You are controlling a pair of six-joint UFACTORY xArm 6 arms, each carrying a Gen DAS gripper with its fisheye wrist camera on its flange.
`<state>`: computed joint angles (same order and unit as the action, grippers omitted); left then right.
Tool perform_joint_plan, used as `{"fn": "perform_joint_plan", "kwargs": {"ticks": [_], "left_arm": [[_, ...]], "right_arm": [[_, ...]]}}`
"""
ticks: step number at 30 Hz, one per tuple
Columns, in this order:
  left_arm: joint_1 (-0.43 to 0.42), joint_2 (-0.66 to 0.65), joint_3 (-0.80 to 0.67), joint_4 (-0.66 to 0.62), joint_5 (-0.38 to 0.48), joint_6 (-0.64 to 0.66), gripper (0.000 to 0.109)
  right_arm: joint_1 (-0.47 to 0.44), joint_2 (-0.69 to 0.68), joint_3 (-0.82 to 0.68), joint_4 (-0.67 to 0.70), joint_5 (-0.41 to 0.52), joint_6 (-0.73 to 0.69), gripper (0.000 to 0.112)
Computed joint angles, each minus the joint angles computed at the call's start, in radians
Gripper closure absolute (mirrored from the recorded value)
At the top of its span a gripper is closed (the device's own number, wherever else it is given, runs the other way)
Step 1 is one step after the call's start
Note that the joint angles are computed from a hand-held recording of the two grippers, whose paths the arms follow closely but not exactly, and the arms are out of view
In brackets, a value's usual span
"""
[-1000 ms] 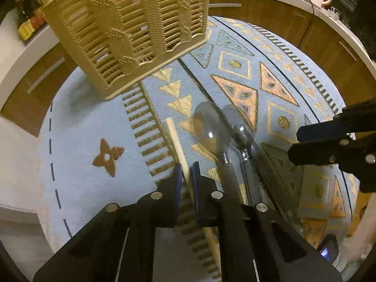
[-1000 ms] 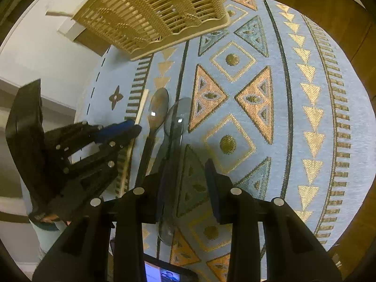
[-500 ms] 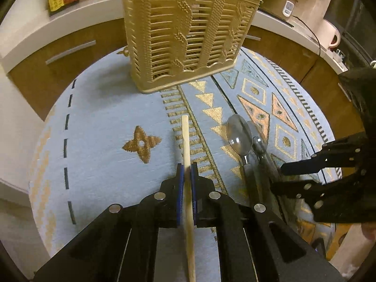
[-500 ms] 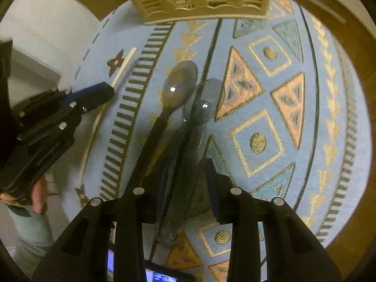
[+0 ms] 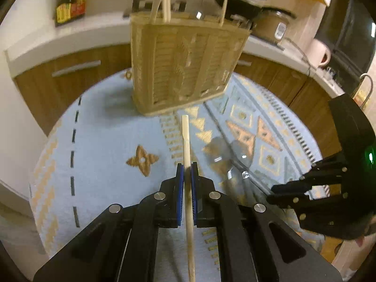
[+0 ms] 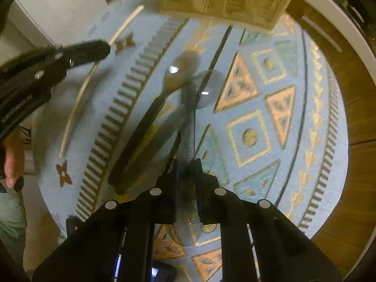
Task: Organize utensils
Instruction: 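Grasp the wooden chopstick with the left tool while the right tool grasps a clear spoon, then lift the chopstick and spoon and carry both above the beige basket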
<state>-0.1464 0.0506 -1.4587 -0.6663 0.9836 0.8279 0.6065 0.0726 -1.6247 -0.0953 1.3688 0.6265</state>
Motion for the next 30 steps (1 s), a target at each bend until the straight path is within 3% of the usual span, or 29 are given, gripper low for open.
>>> {"fn": "perform_joint_plan", "kwargs": {"ticks": [8, 13, 15, 22, 28, 30], "left_arm": [[0.006, -0.074, 0.000, -0.240, -0.064, 0.090, 0.105], [-0.013, -0.044, -0.096, -0.407, -0.135, 0.100, 0.105], [-0.030, -0.015, -0.144, -0.461, -0.171, 0.102, 0.105], [-0.132, 0.101, -0.313, -0.605, -0.382, 0.107, 0.105], [-0.229, 0.206, -0.419, -0.668, -0.600, 0.191, 0.105], [-0.245, 0.256, -0.468, -0.679, -0.642, 0.216, 0.105]], "right_arm": [[-0.007, -0.230, 0.188, -0.152, -0.296, 0.050, 0.102], [-0.068, -0.260, 0.187, -0.280, -0.487, 0.067, 0.102], [-0.082, -0.250, 0.174, -0.373, -0.552, 0.113, 0.102], [-0.229, -0.155, 0.083, -0.441, -0.799, 0.168, 0.102], [-0.311, -0.033, -0.007, -0.616, -0.968, 0.291, 0.102], [-0.325, 0.011, -0.044, -0.695, -0.985, 0.342, 0.102]]}}
